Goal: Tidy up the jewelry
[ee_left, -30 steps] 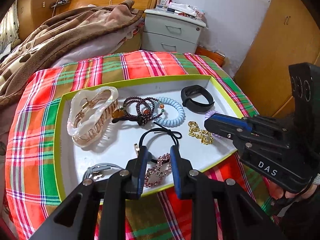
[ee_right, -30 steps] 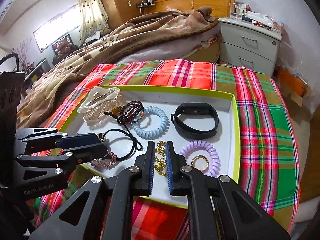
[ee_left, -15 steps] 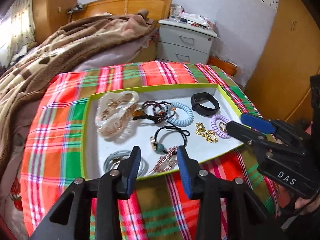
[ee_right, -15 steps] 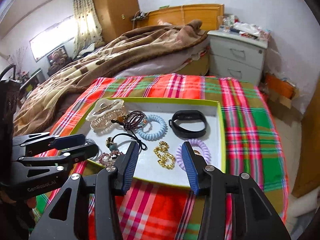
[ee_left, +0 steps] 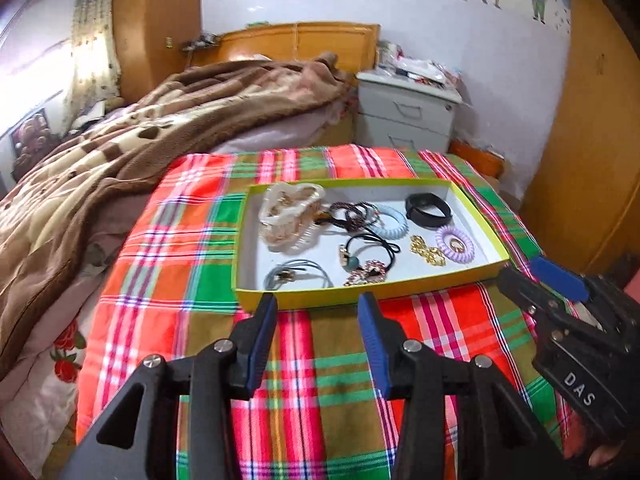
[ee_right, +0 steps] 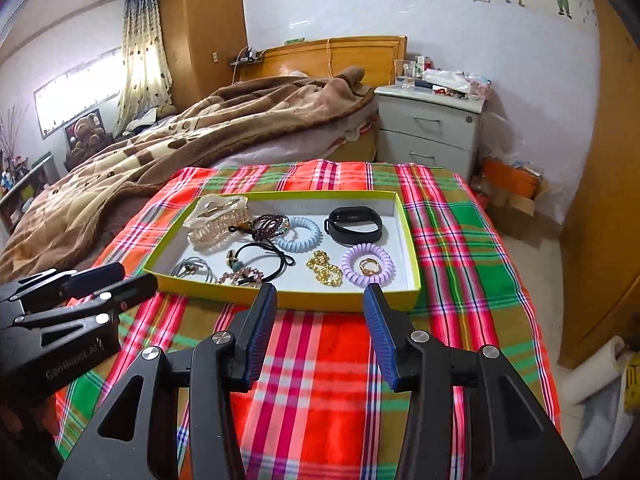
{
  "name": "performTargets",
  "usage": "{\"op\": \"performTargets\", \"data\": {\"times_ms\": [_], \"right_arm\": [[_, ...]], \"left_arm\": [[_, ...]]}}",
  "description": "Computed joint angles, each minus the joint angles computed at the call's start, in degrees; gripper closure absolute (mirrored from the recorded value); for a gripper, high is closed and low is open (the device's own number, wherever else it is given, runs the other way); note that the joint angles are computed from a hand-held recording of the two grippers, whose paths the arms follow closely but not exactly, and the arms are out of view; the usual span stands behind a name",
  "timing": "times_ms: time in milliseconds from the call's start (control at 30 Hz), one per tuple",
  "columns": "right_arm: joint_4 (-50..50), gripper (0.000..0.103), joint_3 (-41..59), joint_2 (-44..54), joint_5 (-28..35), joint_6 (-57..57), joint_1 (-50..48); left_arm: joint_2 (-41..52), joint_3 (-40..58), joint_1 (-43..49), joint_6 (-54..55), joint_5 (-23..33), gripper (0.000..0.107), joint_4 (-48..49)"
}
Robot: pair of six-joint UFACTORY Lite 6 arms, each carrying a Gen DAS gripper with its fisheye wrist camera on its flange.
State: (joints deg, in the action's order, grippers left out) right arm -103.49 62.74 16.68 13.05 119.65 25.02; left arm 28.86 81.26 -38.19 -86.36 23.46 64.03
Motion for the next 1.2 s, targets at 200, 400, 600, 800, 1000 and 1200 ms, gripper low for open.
{"op": "performTargets", "data": {"times_ms": [200, 400, 600, 800, 1000, 1200], "right_arm": [[-1.92, 0.057, -4.00, -3.93, 2.07, 4.57, 1.81], [-1.15, 0.057, -5.36, -5.07, 2.70, 5.37, 2.75], [-0.82, 0.057, -6.11, -5.78, 3.04, 5.62, 3.12], [-1.23, 0.057, -6.56, -6.10, 3.51, 6.39, 3.35], [0.17, 0.057, -6.70, -6.45, 3.72, 5.32, 3.63], [0.41, 0.057, -6.49, -6.36, 3.81, 5.23, 3.71]], "left_arm": [[-3.16, -3.93, -1.88, -6.08, 2.98, 0.063, 5.00], [-4.25, -5.61, -2.70, -8.06, 3.13, 0.063, 6.69], [-5.04, -6.89, -3.11, -8.88, 2.39, 0.063, 7.06], [-5.86, -8.12, -2.74, -10.57, 0.87, 0.063, 8.02], [-6.75, -9.29, -3.17, -15.15, 1.82, 0.063, 11.95], [-6.35, -8.68, -3.01, -12.81, 1.59, 0.063, 9.79]]}}
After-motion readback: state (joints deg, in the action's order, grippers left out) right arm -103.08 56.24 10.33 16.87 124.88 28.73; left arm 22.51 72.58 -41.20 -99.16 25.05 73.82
